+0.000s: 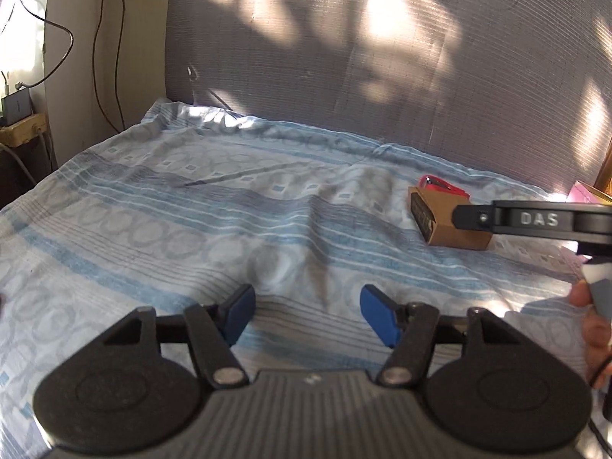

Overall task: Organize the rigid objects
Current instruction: 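Reach the right gripper to the brown cardboard box and grasp it, then carry the cardboard box into the pink tin and release it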

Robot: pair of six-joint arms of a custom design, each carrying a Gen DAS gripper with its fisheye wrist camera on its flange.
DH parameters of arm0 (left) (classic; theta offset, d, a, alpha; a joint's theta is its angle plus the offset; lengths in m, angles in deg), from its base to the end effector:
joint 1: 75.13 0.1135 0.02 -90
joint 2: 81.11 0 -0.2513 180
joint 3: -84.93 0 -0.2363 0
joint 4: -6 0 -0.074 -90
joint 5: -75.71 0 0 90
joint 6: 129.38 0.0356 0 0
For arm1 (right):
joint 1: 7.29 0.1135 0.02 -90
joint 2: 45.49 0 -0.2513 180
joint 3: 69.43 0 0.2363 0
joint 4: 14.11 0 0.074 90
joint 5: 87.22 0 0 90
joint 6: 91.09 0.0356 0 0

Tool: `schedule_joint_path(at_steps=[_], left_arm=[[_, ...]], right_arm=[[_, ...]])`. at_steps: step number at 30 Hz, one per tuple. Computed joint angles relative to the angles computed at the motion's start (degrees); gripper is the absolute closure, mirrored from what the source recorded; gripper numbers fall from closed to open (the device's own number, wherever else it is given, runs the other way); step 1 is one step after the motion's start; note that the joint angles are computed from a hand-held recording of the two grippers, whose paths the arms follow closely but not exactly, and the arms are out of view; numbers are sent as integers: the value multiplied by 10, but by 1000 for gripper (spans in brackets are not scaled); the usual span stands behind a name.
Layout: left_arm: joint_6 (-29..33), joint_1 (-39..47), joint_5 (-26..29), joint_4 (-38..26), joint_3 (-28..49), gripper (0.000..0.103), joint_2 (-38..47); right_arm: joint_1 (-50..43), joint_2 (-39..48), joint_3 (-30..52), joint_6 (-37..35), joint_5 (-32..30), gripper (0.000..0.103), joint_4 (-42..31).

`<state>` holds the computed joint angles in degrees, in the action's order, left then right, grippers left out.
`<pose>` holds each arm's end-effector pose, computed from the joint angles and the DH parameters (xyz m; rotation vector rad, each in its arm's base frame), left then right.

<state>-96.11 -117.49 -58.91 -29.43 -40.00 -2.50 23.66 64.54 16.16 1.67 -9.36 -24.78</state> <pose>0.1929 -0.1420 0.1804 -0.5274 2.1662 0.1219 0.3479 0.2174 0.1893 -0.6598 2.1240 0.5604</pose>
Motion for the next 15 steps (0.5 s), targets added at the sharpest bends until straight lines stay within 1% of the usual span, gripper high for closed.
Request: schedule_joint_path(at_steps=[1, 2, 3, 5, 6, 7, 8, 11, 12, 13, 14, 15], left_arm=[[1, 0, -1, -1, 2, 42, 5], [3, 2, -1, 0, 4, 42, 9], [0, -1, -2, -7, 7, 42, 10], [12, 10, 4, 13, -3, 42, 9], [12, 10, 5, 14, -3, 42, 9], [17, 13, 7, 20, -6, 42, 9], [17, 13, 7, 19, -5, 42, 9], [23, 14, 9, 26, -9, 42, 6], [23, 14, 9, 26, -9, 42, 6], [25, 16, 10, 29, -11, 42, 5], [25, 16, 10, 29, -11, 42, 5], [25, 16, 10, 28, -10, 42, 5]], right_arm=[[6, 26, 36, 3, 12, 29, -25], [8, 41, 49, 10, 14, 23, -23], [9, 58, 70, 22, 17, 13, -35], [4, 70, 91, 48, -8, 15, -56], [1, 66, 86, 54, -22, 24, -55], [-1, 57, 71, 53, -40, 38, -45], [1, 47, 59, 47, -40, 42, -42], [12, 15, 26, 13, -28, 45, -41], [12, 3, 12, 4, -31, 50, -40], [9, -10, -2, -4, -41, 58, -44], [5, -21, -15, -9, -55, 63, -49], [2, -32, -27, -17, -67, 76, -62]])
